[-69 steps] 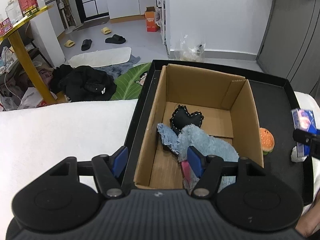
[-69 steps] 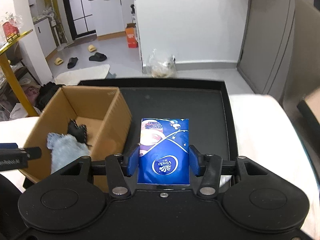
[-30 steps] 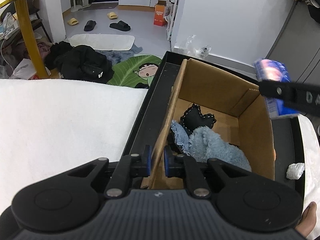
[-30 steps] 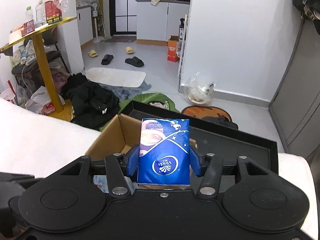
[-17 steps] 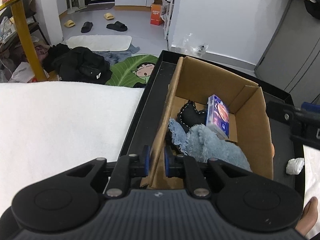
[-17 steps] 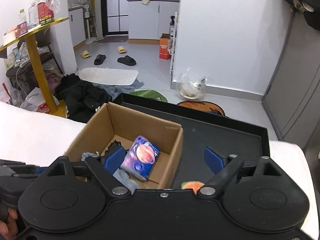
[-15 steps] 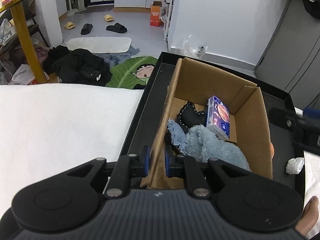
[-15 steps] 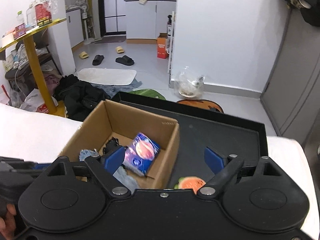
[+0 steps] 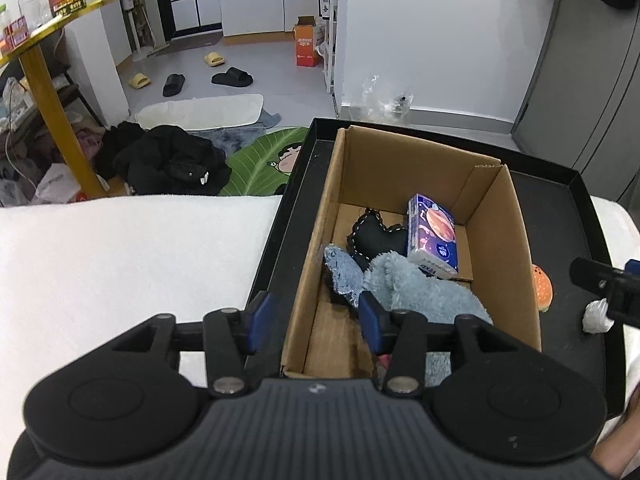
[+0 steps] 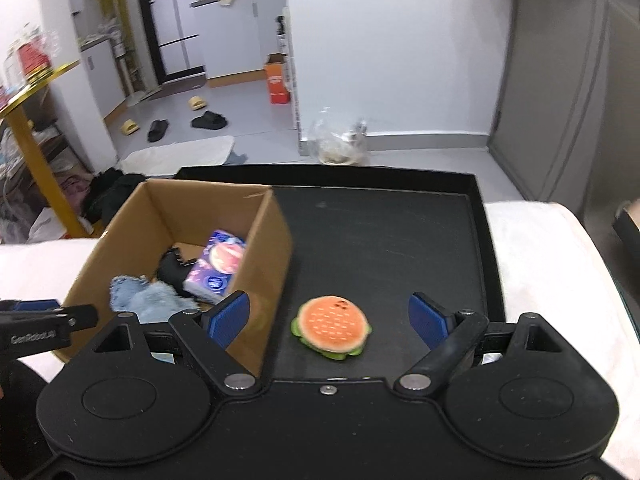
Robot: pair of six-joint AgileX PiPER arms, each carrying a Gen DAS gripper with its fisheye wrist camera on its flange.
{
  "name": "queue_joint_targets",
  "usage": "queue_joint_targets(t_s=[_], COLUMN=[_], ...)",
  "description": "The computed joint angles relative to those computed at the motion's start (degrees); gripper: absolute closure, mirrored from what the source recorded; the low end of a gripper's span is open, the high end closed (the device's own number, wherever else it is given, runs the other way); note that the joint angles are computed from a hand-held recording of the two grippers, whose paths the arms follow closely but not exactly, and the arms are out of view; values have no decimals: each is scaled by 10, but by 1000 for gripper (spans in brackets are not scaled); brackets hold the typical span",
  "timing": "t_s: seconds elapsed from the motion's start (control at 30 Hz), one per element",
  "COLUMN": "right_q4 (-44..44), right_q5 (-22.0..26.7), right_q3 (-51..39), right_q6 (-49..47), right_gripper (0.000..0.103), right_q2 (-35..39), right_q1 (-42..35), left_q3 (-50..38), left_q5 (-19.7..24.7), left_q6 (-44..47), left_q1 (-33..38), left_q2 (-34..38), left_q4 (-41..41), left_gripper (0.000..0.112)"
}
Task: Organize soft objects
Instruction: 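Lower the right gripper onto the white plastic pouch and close it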
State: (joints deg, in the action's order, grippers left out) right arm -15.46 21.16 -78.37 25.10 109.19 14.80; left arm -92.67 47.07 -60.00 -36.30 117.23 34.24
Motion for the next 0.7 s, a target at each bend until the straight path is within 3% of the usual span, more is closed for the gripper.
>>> queue_joint_targets(t_s=[0.23, 0.3, 0.37, 0.7], right_q4=[-50, -68, -81, -263], right_q5=[-15, -23, -42, -42], right_q3=[39, 50, 65, 85], right_q6=[96, 131, 164, 413], right_gripper=[18, 22, 34, 35], right_q2=[-8, -7, -6, 21], right_q1=[-27, -32, -39, -49], left_q3=[-15, -22, -23, -76], left_q5=[16, 25, 30, 84], left_q6=[-5, -6, -6, 9], left_q1=[-9, -14, -20, -43], left_q2=[10, 14, 13, 46], left_q4=[14, 22, 30, 50], left_gripper=[63, 63, 63, 62])
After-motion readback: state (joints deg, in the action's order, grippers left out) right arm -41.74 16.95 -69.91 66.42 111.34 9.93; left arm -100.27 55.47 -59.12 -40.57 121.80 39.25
